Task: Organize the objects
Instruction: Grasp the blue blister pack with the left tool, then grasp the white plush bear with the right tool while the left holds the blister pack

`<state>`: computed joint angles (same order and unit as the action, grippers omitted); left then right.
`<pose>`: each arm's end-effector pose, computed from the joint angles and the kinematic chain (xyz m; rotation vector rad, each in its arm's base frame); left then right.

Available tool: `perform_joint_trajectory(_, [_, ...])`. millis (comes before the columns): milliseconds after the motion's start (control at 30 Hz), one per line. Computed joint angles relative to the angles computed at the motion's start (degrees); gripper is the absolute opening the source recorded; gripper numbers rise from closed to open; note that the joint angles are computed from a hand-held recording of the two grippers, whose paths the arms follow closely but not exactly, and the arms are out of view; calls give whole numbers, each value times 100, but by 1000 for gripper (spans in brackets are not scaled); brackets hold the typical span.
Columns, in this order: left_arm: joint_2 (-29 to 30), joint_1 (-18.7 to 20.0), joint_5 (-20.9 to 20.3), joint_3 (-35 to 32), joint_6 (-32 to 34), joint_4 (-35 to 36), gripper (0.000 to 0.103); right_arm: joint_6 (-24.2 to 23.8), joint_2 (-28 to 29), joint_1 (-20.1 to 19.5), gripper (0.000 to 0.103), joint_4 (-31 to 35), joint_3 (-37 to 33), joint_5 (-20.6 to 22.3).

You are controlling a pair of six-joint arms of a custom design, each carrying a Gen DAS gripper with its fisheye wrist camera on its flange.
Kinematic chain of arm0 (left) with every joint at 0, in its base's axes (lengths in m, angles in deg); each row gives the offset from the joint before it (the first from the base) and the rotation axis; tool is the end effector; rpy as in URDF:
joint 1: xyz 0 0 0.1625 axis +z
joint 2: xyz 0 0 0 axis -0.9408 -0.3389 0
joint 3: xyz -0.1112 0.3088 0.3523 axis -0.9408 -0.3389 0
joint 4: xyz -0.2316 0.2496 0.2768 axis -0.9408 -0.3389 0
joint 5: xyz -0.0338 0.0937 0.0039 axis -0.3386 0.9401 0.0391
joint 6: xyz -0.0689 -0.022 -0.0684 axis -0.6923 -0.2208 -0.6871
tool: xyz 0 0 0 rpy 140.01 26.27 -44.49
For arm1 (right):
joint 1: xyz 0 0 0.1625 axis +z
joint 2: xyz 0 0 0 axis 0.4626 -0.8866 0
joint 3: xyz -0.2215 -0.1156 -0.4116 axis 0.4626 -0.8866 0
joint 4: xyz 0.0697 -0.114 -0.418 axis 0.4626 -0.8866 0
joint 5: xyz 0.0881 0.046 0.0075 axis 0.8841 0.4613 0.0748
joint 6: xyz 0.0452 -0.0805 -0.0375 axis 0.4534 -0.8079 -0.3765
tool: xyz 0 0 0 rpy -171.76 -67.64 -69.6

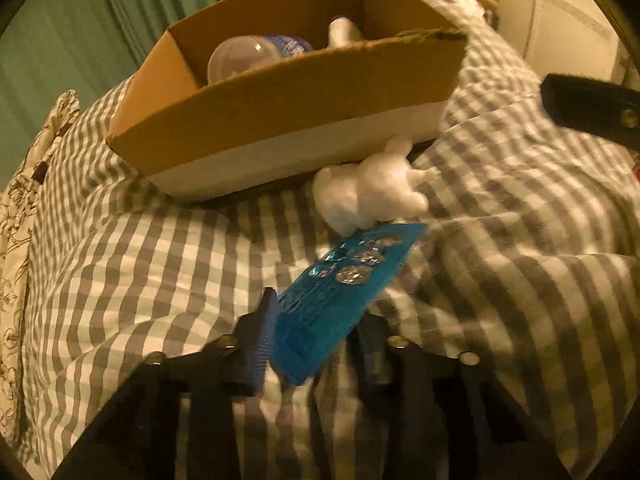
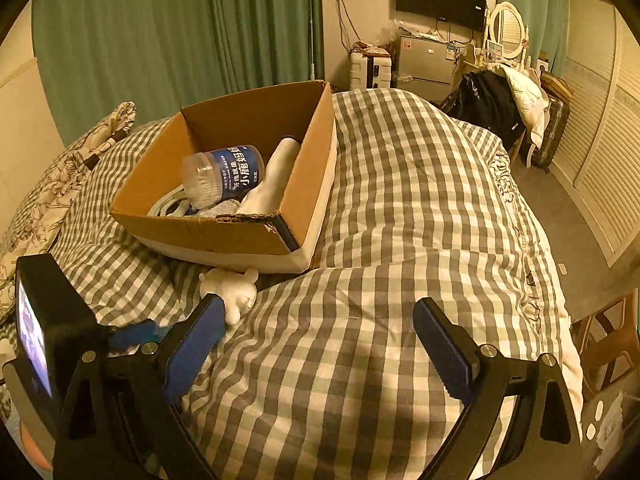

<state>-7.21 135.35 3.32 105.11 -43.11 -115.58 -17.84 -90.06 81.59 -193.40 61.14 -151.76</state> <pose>-0.0738 -0.6579 0.1785 0.5484 2.2038 -0.5088 0.3058 -0.6681 0.0434 0.4919 -2.3042 0.8061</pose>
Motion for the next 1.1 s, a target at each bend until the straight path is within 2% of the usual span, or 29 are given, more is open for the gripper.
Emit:
perform_joint_trajectory(133, [-194,-148,-23,266,258,-470,18,61,-23,12,95,-31,36,-65])
perform_joint_trajectory(200, [-297,-210,49,350,234,-630,7,121,-34,26,95,-35,65,-112])
perform_joint_trajectory(333, [-717,-208,-234,424,-158,-547,7,256,-41,42,95,-19,109,-204])
perform_joint_trajectory(433, [-866,-231,-142,417,-183,-702,7,336,-7,67,95,41,69,-231])
perform_joint_trajectory(567, [-995,-86,-276,251,-370,-654,7,460,71,106,95,280,-56,-52])
perform_joint_trajectory(667, [-957,-12,-195,188,-368,-794,7,637,198,118,95,669,-259,77])
perform_joint_trajectory(833, [-925,128,-308,197,-442,-892,7,897,583,130,95,1447,-824,-52])
perform_joint_trajectory(1033, [-968,341,-658,140,-746,-708,7,1343,1008,0,93,2397,-1523,-87])
perform_joint_trajectory(1100, [-979,371,-741,143,-743,-714,7,1411,1118,-26,92,2500,-1693,-159])
